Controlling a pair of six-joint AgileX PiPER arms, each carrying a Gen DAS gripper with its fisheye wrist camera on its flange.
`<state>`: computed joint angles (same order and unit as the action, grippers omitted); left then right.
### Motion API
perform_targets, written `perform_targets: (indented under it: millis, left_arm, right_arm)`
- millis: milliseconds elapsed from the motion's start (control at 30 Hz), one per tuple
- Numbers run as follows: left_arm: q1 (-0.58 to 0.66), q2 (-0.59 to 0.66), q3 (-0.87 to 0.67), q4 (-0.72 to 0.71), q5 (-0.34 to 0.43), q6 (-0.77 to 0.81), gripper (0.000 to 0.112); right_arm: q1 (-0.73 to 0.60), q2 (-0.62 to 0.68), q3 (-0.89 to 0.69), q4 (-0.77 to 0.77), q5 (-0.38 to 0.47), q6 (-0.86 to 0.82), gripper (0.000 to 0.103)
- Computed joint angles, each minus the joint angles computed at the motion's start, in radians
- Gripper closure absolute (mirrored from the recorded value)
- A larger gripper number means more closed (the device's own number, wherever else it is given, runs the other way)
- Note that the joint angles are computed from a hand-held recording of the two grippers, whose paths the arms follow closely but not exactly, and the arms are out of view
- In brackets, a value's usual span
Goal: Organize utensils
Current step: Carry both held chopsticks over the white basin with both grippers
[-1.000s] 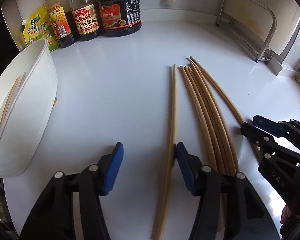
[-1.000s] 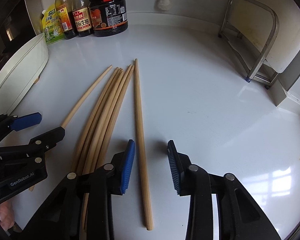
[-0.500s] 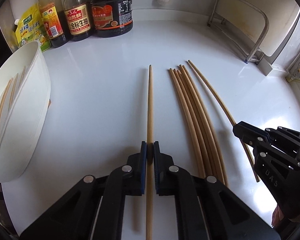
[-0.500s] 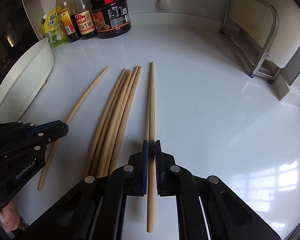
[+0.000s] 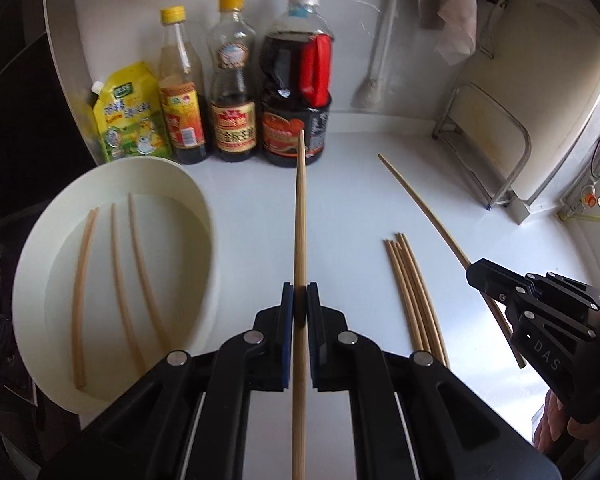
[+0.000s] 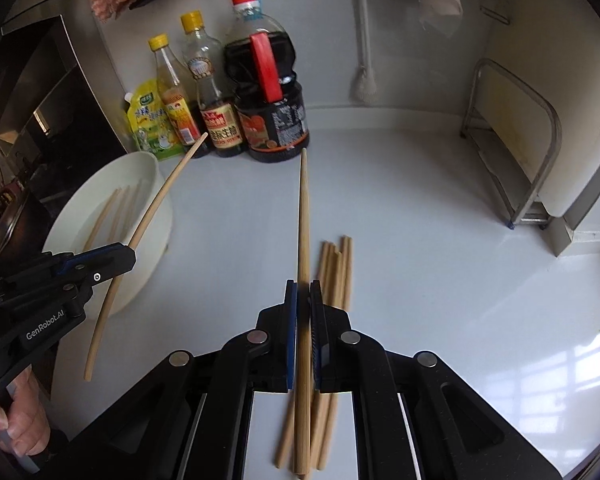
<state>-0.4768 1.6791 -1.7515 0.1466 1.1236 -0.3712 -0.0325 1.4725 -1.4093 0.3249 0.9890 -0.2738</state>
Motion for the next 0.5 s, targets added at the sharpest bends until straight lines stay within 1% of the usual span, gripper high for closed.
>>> perform_targets:
  millis: [167, 333, 433, 500]
  left_arm:
    - [0.163, -0.044, -0.004, -0.015, 0.009, 0.091, 0.105]
    - [0.345, -0.047, 0.011, -0.051, -0.011, 0.204, 0.105]
    - [0.431, -0.024, 0.014, -0.081, -0.019, 0.269, 0.105]
    - [0.476, 0.001, 0.010, -0.106, -0.018, 0.308, 0.105]
  right_arm:
    - [0.193, 0.097, -0.161, -0.045, -0.001, 0.133, 0.097]
    - [0.383, 0.259, -0.353, -0.106, 0.009, 0.230, 0.097]
    - [0.457, 0.376, -0.490, -0.132, 0.051, 0.280, 0.097]
    - [0.486, 0.466, -0.603, -0.130, 0.102, 0.313, 0.097]
